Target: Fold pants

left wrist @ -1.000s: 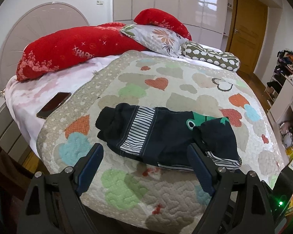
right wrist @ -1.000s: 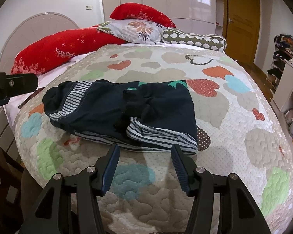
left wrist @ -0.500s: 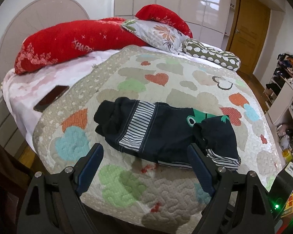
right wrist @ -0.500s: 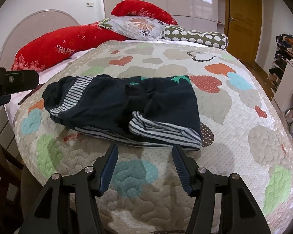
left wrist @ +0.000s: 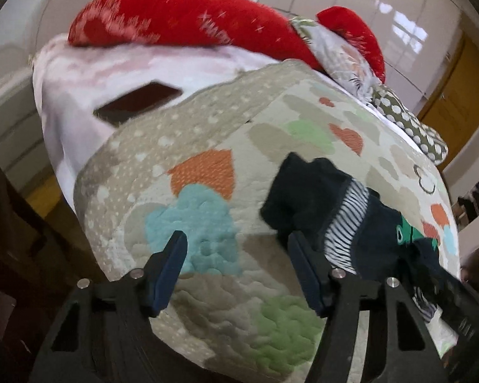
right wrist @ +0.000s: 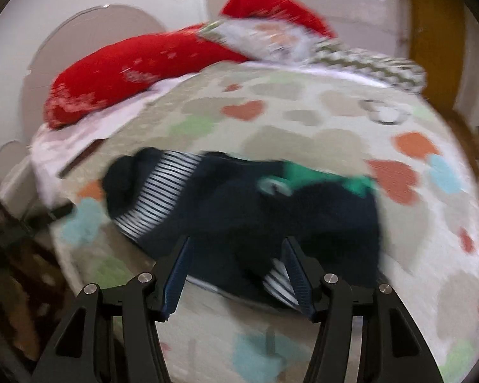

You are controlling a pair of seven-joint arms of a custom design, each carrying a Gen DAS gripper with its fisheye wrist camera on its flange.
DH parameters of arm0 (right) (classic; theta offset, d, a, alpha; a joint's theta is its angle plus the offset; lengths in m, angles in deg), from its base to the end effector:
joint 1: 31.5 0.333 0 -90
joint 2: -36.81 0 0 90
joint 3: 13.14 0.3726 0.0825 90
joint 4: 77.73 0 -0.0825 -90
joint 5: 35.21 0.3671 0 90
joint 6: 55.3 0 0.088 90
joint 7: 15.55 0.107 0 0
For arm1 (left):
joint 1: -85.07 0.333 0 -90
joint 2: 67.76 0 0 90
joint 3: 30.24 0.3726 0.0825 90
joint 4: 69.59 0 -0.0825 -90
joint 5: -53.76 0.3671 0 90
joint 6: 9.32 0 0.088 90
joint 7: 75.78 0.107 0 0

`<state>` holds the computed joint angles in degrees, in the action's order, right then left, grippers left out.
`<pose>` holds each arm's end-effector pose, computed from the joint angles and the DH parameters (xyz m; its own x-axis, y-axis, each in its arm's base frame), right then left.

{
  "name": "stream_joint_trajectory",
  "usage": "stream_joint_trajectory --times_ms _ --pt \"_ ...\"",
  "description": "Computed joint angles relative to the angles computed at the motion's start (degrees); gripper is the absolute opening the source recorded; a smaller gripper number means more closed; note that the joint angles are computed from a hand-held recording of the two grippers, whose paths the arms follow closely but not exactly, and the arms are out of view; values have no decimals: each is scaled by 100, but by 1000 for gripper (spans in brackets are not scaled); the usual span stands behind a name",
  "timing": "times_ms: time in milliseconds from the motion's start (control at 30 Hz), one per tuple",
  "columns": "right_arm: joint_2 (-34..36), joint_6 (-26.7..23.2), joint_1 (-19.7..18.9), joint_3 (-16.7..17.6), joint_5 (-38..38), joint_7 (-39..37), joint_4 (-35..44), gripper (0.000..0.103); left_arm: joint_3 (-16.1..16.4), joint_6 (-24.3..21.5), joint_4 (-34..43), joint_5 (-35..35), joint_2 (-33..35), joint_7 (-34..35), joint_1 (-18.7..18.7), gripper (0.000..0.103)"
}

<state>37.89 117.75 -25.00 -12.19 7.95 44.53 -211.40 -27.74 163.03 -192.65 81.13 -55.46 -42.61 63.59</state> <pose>0.5316 0.0181 0.4604 0.0066 -0.9782 -0.2073 -0.7793 0.1249 -0.6141 0.5611 -0.2301 0.4378 0.1166 -0.9602 0.2537 -0.7905 -0.2444 -0.5616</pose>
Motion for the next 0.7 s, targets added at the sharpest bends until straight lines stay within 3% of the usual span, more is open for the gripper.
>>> stream_joint_trajectory --times_ms 133,267,333,433,567,633,700 --pt "713 -1586 -148 78 -300 236 1362 64 -559 349 -168 -1101 118 846 633 65" --pt "1603 -2672 -180 279 -1257 884 2797 67 -1038 657 -334 -1939 170 1554 1135 65" --pt "1990 -2872 7 247 -2019 1377 3350 67 -1518 815 -394 -2396 231 1963 1595 65" --pt "2695 -3706 324 175 -3115 2029 4427 73 -1820 907 -415 -2765 299 2315 1881 65" --pt "3284 -4434 755 -35 -4419 2725 5228 75 -2173 1049 -451 -3158 352 2718 2145 65" --pt "3384 -4554 749 26 -4657 2837 5343 66 -2242 1105 -442 -3276 378 2904 2161 68" --pt "3323 -4431 711 66 -4785 2966 5227 43 -2610 1179 -377 -3425 464 3183 2417 71"
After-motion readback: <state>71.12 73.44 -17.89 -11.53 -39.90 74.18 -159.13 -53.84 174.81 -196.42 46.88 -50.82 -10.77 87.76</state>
